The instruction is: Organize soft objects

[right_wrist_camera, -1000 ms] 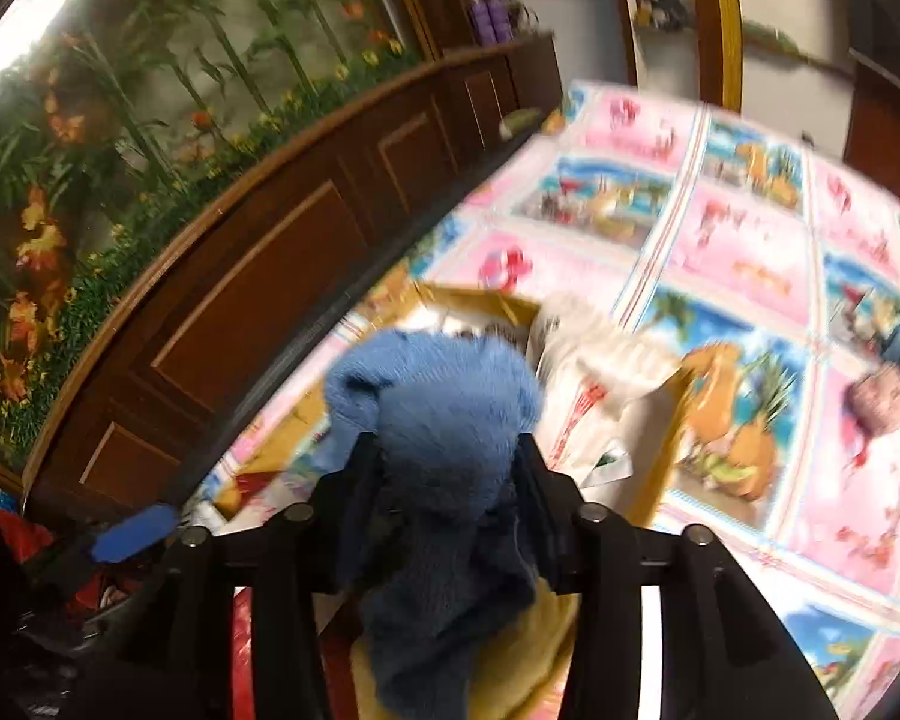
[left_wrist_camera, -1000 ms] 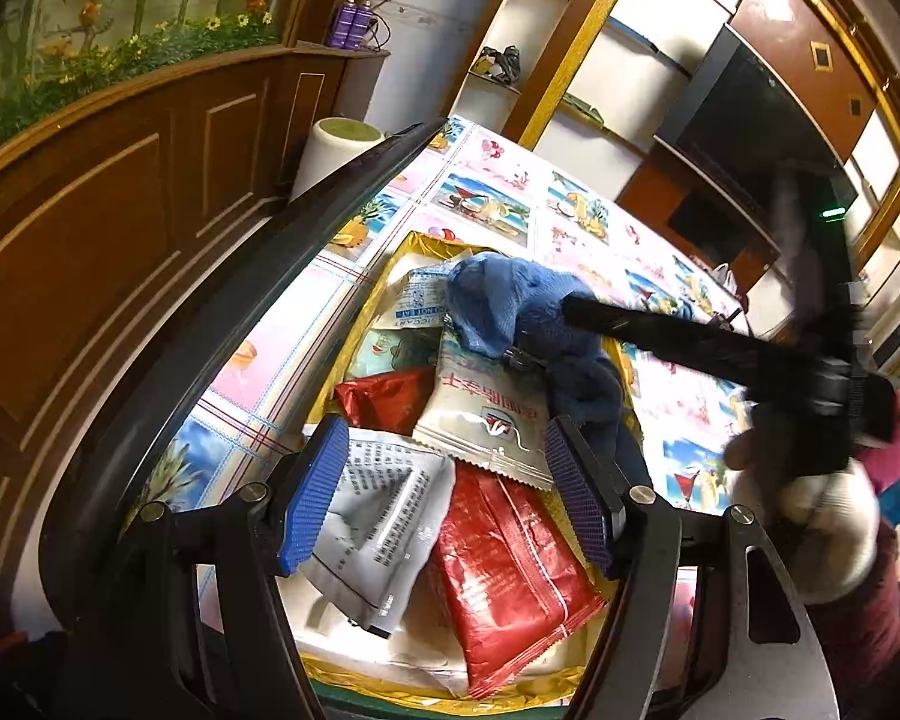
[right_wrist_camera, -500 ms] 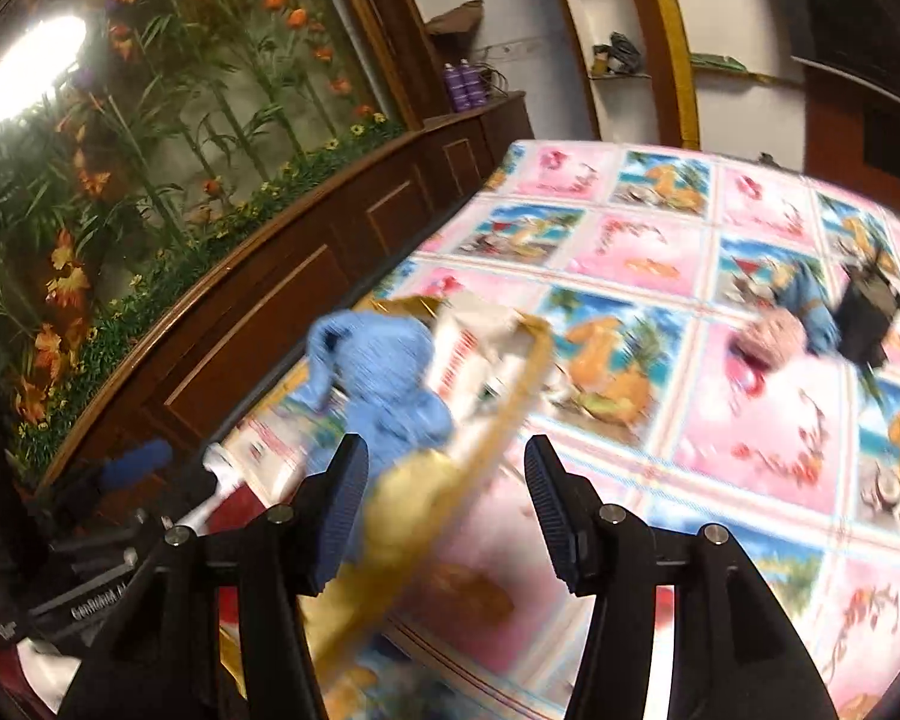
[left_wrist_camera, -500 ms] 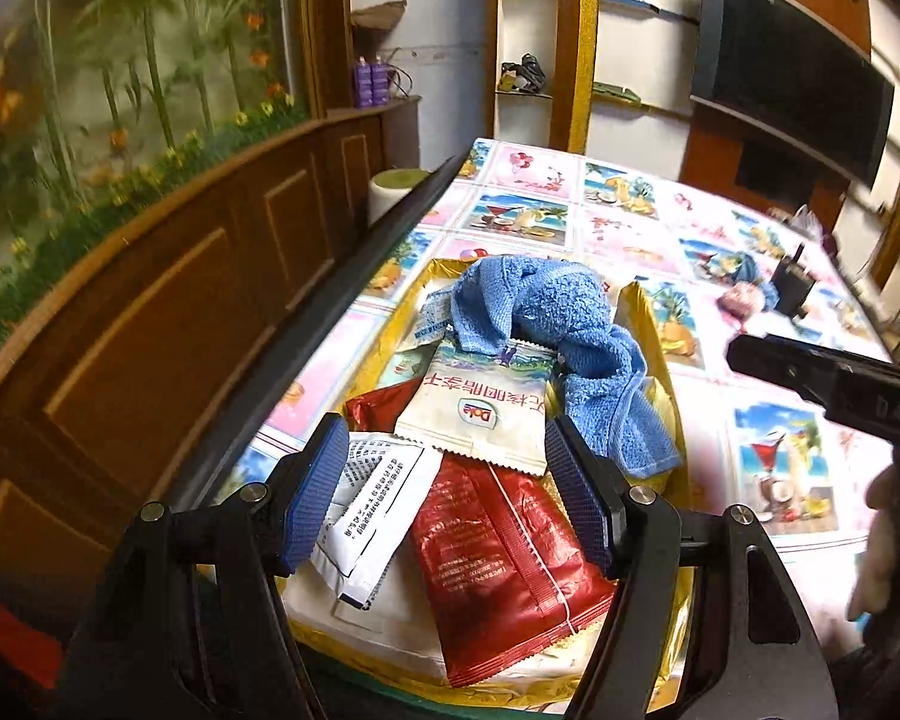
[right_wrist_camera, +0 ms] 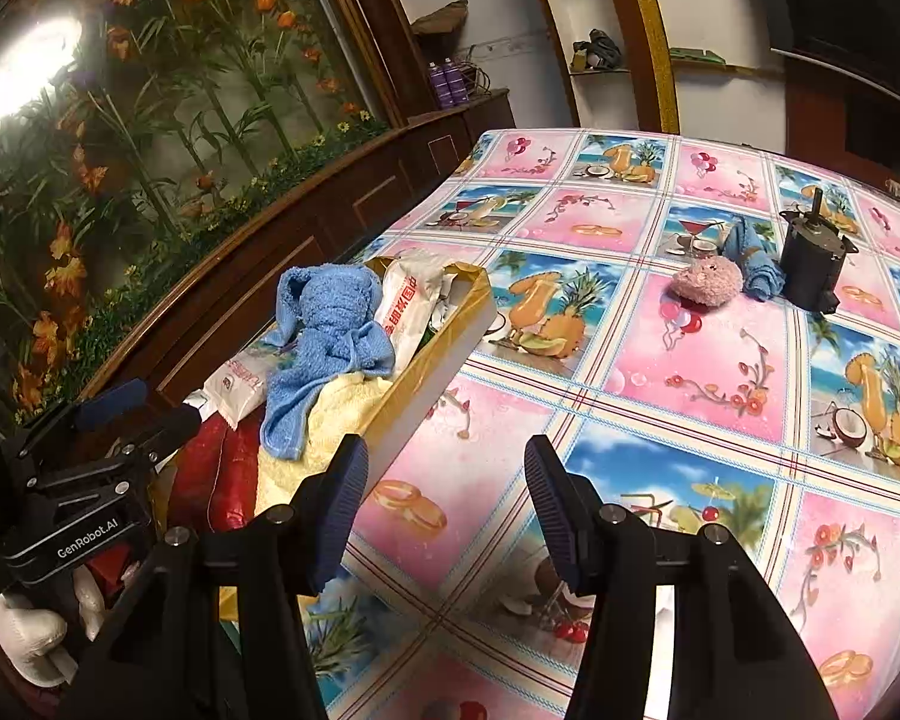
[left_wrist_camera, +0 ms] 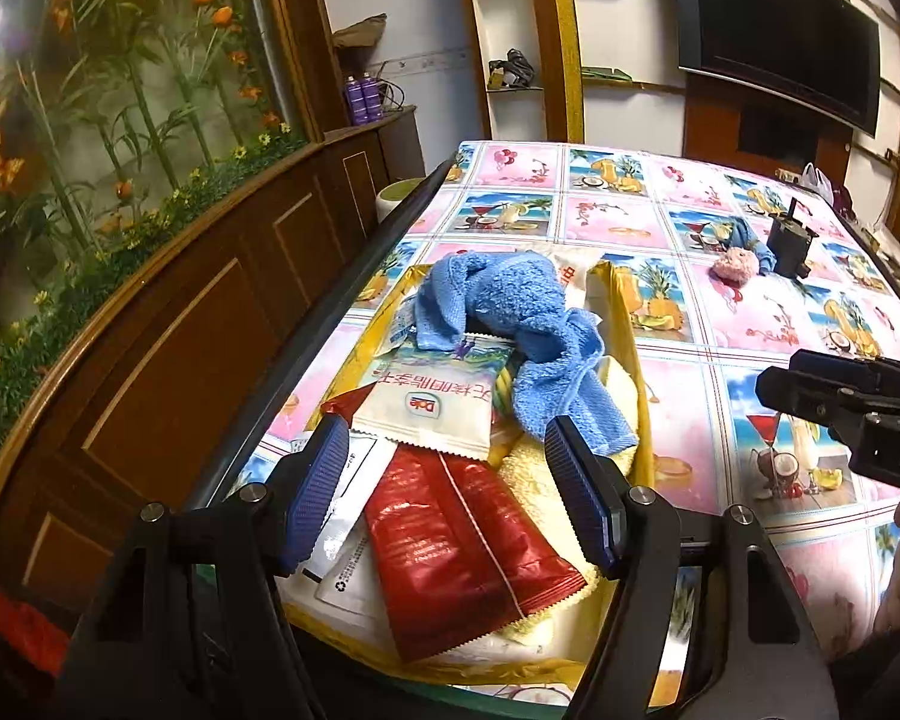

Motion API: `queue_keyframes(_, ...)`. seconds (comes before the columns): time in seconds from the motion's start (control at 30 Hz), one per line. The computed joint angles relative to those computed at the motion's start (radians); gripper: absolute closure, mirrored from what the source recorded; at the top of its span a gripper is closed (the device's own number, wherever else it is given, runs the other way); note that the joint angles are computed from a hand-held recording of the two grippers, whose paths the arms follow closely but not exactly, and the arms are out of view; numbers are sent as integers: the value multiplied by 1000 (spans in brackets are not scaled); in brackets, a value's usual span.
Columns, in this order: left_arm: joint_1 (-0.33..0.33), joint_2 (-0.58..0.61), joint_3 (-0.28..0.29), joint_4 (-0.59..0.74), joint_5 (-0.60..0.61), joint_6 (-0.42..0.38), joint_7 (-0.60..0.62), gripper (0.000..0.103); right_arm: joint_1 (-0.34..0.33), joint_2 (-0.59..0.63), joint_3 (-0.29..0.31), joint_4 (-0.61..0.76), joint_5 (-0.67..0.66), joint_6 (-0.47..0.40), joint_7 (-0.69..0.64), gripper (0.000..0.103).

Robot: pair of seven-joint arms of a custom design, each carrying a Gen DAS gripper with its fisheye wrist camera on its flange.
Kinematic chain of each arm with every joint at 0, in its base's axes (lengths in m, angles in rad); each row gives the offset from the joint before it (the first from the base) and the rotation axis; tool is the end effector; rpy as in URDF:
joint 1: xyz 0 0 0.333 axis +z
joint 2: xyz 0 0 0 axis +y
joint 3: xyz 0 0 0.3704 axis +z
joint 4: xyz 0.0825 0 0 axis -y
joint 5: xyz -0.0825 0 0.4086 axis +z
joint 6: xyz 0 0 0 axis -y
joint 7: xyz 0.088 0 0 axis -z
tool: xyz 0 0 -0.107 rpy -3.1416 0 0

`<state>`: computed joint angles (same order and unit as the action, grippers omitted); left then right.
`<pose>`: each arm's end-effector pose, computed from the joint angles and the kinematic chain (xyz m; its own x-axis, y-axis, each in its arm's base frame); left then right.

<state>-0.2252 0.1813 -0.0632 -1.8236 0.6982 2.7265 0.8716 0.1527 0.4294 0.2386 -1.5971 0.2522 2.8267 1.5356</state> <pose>0.6521 -0.2151 0.5558 -0.0645 -0.9887 -0.1352 -0.6661 0.1435 -0.7320 0.7271 0.2486 0.5230 0.2666 -0.9174 -0.2956 -0.7314 0.0072 -0.6819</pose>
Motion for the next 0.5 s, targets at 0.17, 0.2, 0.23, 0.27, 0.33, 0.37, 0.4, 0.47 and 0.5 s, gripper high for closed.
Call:
queue_keyframes(0.17, -6, -2, 0, 0, 24, -6, -9, 34, -4, -5, 4, -12, 7, -2, -11, 49)
queue_keyframes(0.2, -6, -1, 0, 0, 27, -8, -11, 34, -4, -5, 5, -13, 8, -3, -12, 49)
queue_keyframes(0.23, -8, -1, 1, 0, 34, -11, -16, 34, -2, -5, 3, -13, 7, -4, -11, 49)
queue_keyframes(0.27, -7, 0, 1, 1, 37, -13, -17, 34, 5, -5, -5, -12, 2, -8, 0, 49)
queue_keyframes(0.33, -6, 0, 0, 0, 36, -15, -18, 34, 9, -5, -9, -12, -3, -9, 5, 49)
queue_keyframes(0.37, -4, 1, -1, 0, 34, -16, -16, 34, 10, -5, -9, -10, -5, -11, 6, 49)
queue_keyframes(0.4, -3, 1, -1, 0, 32, -18, -15, 34, 12, -3, -10, -8, -8, -15, 8, 49)
queue_keyframes(0.47, -1, 2, -1, 1, 29, -22, -12, 34, 17, 0, -14, -2, -16, -23, 14, 49)
queue_keyframes(0.5, -1, 3, -1, 2, 28, -23, -12, 34, 20, 2, -16, 1, -19, -27, 18, 49)
